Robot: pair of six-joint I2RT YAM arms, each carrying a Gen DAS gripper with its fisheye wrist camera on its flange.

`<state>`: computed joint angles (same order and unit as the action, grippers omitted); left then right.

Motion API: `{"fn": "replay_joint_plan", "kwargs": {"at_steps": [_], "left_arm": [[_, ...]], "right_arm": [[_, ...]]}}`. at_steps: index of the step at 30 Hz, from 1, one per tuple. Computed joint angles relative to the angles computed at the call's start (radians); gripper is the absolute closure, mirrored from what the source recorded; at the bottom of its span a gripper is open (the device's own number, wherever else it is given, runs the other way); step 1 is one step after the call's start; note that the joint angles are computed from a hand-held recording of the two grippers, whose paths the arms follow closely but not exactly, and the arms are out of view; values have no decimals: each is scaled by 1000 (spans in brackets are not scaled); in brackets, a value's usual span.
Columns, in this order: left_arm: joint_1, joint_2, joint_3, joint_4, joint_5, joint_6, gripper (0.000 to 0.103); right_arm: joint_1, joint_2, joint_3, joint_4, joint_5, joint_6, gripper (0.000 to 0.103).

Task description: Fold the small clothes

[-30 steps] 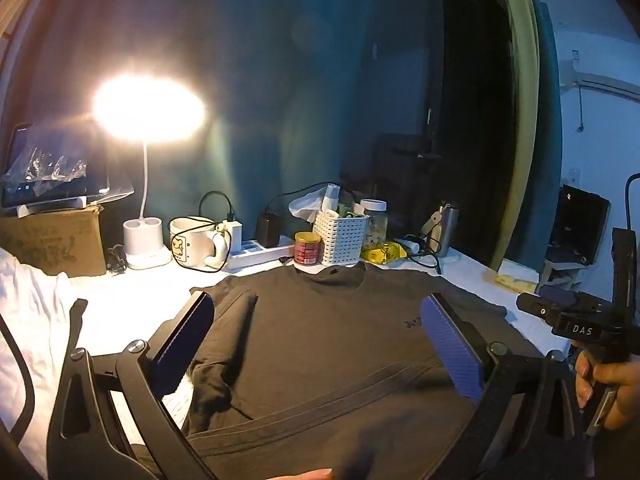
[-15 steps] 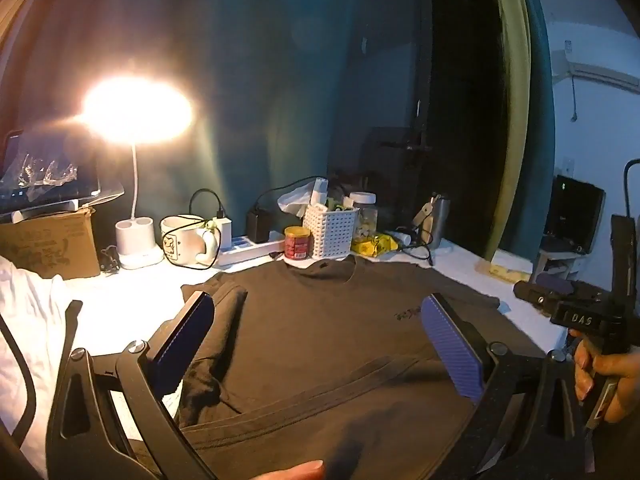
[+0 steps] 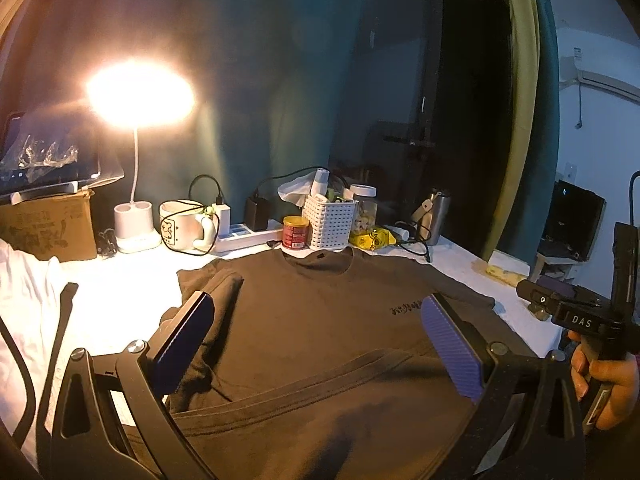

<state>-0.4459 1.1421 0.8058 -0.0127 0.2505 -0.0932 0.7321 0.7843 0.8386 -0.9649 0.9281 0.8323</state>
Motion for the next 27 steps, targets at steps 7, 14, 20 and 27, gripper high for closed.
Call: {"fn": "replay_joint_plan", "kwargs": {"at_steps": [7, 14, 20, 27], "left_arm": [[12, -4, -5, 9, 22, 3, 1], [15, -11, -13, 27, 27, -3, 1], [15, -21, -25, 41, 34, -10, 1], [16, -15, -21, 38, 34, -7, 1]], "right_arm": [[-1, 1, 0, 3, 0, -1, 19], [6, 2, 1, -5, 4, 10, 19], [2, 0, 0, -3, 0, 6, 19], [-1, -3, -2, 1, -2, 0, 19]]}}
